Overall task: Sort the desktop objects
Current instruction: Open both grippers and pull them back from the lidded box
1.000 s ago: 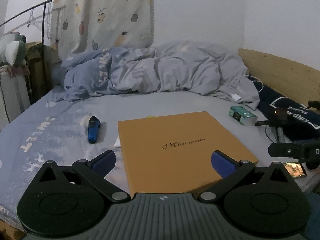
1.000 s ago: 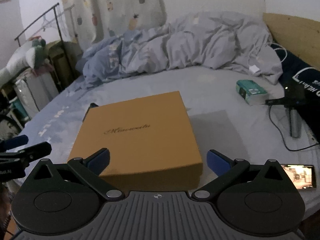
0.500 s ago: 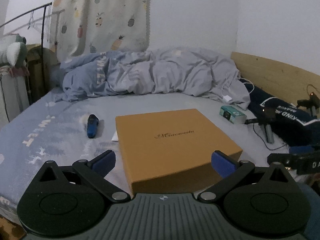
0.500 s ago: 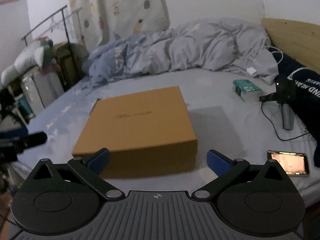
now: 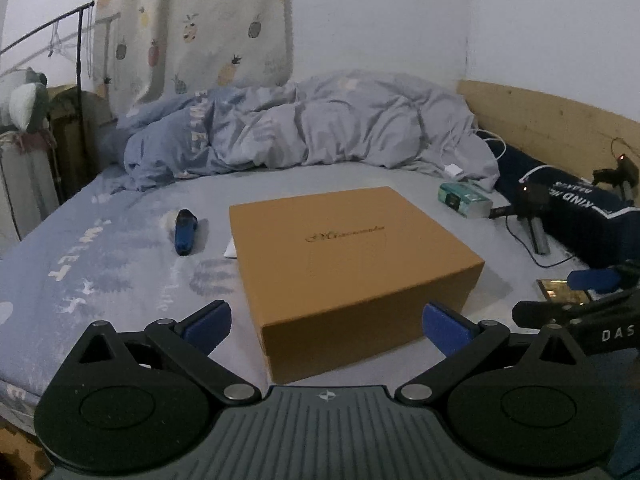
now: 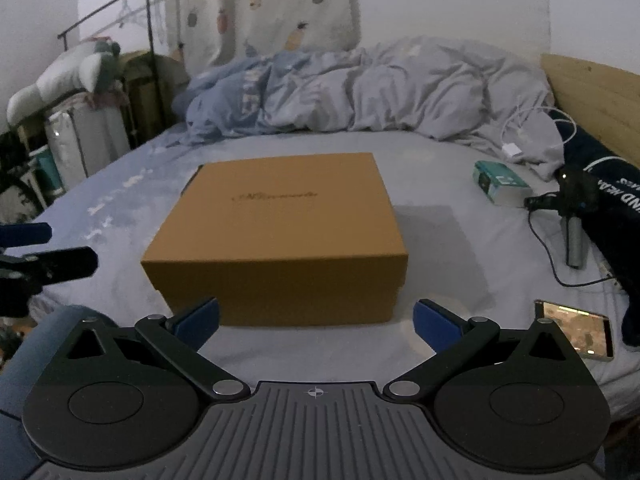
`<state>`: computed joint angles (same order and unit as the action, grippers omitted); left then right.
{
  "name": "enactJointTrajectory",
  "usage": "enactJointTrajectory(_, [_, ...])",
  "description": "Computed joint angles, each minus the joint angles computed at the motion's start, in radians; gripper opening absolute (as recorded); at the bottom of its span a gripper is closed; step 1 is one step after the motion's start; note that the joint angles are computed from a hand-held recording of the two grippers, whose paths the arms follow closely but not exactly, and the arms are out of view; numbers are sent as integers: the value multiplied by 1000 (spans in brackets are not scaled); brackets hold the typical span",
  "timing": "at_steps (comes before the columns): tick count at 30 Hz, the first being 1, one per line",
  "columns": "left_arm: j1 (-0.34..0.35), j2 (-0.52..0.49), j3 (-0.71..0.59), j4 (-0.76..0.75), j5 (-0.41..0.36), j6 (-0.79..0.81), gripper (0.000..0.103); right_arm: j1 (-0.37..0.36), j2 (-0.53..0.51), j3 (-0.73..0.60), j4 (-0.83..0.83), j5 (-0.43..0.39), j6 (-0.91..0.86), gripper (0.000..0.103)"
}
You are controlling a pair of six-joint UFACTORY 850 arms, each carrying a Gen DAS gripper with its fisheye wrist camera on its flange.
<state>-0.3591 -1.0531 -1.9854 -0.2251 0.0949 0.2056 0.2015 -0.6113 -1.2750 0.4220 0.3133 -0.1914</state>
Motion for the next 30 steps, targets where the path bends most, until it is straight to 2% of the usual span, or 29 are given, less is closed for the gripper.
enactJointTrajectory(3, [-2,-12,-16,-57,-7,58,103,-5,-4,-3,28,3,-15,103])
enactJointTrajectory(5, [-2,-15,-20,-41,-8,41,103,-11,-10,-13,48,-4,-16,103])
enactJointTrajectory(9, [1,-7,0,98,12,-98,103,-23,-17,-20,37,-13,27,103])
enactJointTrajectory(11, [3,-2,9,121,23,-126,103,-27,-22,-24,32,-17,40,103])
enactJointTrajectory(13, [6,-1,11,219,22,-236,103,-31,-26,-29,19,-23,55,103])
enactJointTrajectory(20, [11,1,11,433,20,-462,103,-27,-30,-30,33,-16,30,103])
enactJointTrajectory(25, [10,7,23,500,31,-512,103,-26,-29,-28,42,-14,20,103])
enactJointTrajectory(30, [9,6,21,461,28,-478,103,-27,-29,-27,43,-14,15,103])
